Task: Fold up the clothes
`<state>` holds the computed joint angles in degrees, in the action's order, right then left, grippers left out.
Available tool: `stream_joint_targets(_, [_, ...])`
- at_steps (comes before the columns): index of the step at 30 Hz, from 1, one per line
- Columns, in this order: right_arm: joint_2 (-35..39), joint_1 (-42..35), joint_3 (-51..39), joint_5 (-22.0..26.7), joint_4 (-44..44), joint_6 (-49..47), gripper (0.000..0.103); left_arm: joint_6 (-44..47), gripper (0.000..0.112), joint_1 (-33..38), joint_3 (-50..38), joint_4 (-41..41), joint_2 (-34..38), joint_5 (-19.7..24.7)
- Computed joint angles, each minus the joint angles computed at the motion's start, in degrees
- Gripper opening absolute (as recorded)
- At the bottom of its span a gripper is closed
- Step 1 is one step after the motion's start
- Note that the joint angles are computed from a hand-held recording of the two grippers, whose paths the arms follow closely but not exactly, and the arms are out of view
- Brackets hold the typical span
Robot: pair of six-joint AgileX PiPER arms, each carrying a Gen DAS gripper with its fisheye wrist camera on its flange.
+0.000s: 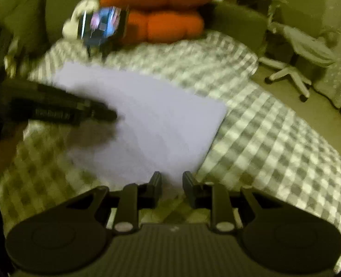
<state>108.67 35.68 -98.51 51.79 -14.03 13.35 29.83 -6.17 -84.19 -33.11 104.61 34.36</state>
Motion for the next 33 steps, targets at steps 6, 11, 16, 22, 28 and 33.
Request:
stream_joint_targets(6, [-0.5, -1.0, 0.1, 0.6, 0.1, 0.8, 0.035, 1.7, 0.033, -0.7, -0.2, 0.0, 0.0, 1.2])
stream_joint_targets(11, [-2.6, -2.6, 1.4, -3.2, 2.0, 2.1, 0.038, 2.2, 0.033, -0.9, 0.5, 0.0, -0.5, 1.3])
stream_joint_targets(16, [-2.1, -4.4, 0.1, -4.5, -1.0, 12.1, 0.037, 2.0, 0.033, -1.1, 0.5, 0.6, -0.6, 1.2])
stream_joint_targets(22, [0.1, -8.8, -0.9, -6.7, 4.2, 15.9, 0.038, 2.1, 0.034, -1.4, 0.9, 1.0, -0.8, 0.9])
stream_joint_targets(28, [3.9, -11.9, -4.7, -8.6, 11.0, 12.6, 0.038, 2.4, 0.034, -1.5, 1.1, 0.8, -0.8, 0.8])
stream_joint_targets(33, [9.0, -13.6, -9.2, -10.6, 15.7, 12.0, 0.038, 2.2, 0.034, -1.5, 0.8, 0.6, -0.6, 1.1])
